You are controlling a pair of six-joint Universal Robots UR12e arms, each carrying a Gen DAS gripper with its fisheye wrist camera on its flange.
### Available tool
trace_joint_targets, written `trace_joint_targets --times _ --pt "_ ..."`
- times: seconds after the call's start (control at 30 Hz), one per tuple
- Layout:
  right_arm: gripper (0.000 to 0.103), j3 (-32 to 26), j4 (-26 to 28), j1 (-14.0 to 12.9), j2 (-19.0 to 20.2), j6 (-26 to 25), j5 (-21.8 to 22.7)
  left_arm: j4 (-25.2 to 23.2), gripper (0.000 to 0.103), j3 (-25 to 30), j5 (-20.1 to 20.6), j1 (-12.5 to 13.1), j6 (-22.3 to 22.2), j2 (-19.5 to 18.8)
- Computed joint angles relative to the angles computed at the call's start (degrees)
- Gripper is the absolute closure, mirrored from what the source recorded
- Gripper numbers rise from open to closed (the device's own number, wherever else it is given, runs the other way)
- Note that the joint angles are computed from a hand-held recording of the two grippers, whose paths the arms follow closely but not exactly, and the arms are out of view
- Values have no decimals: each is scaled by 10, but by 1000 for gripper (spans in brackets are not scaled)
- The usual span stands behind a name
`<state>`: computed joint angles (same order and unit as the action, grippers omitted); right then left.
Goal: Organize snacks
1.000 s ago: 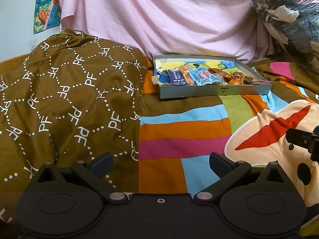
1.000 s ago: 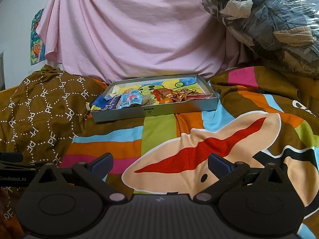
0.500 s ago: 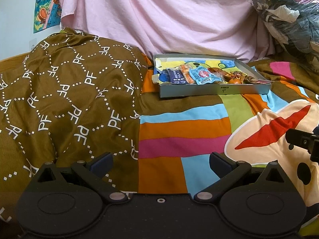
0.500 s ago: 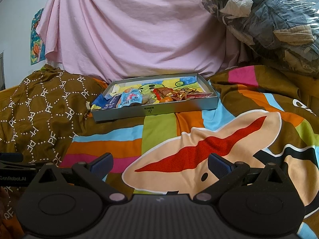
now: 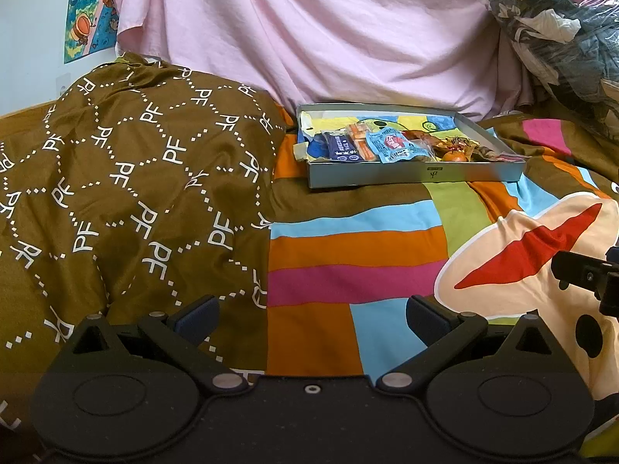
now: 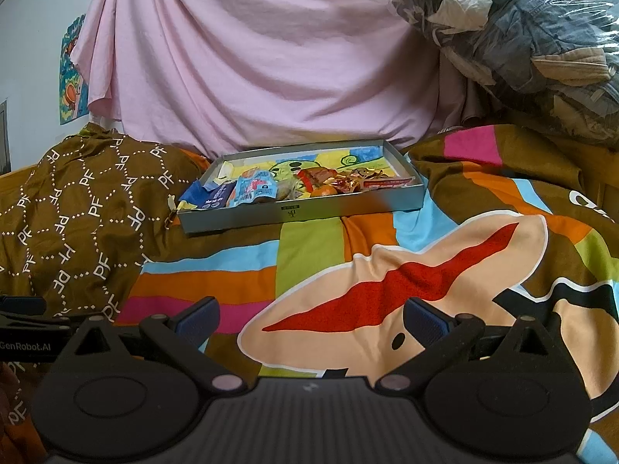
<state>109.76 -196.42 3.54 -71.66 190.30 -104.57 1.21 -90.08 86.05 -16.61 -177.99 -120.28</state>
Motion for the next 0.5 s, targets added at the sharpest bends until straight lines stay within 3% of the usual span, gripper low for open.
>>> trace_joint_targets --times 0.3,0.5 --pt "0 -1 5 0 0 1 1 -4 1 0 -7 0 0 1" --pt "0 -2 10 0 0 3 1 -26 1 1 -53 7 -16 6"
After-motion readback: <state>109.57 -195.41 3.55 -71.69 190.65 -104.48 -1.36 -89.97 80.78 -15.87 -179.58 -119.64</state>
